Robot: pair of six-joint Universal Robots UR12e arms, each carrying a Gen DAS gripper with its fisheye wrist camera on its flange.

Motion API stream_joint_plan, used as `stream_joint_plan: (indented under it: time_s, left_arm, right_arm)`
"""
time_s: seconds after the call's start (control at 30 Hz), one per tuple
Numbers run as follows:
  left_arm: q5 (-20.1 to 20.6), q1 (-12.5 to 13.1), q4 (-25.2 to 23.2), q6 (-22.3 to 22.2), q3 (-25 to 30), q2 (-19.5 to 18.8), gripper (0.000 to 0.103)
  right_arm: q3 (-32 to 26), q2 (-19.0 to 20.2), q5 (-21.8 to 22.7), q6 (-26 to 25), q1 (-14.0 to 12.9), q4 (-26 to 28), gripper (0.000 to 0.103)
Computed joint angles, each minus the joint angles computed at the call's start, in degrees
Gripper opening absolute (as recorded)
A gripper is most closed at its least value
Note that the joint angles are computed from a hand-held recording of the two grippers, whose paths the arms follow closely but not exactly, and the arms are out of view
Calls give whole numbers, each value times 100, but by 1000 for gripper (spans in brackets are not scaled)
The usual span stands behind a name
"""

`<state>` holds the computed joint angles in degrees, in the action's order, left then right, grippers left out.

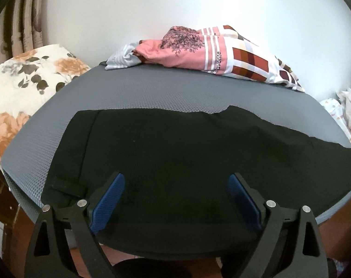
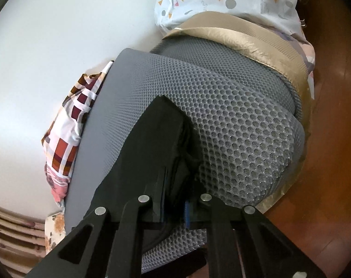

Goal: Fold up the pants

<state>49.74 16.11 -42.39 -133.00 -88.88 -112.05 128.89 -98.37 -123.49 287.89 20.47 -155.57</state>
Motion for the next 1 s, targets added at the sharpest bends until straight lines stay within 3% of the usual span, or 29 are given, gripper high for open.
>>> stream_joint_plan:
  time_s: [0.33,0.47,0.7,1.0]
  left_arm:
    - [266,-58,297,-121,-81,21,93]
    - [331,-77,352,-117,-100,28,94]
    - [361,-87,400,-147,-120,32,95]
    - [417,-83,426,-231,-105,7,95]
  right_arm:
    - [-199,53,-195,297,88,460,11]
    - [-297,96,-311,260,113,390,11]
    - [-676,347,-399,-396,131,-28,11]
    - [-1210,816,-132,-1295,91,-721,11]
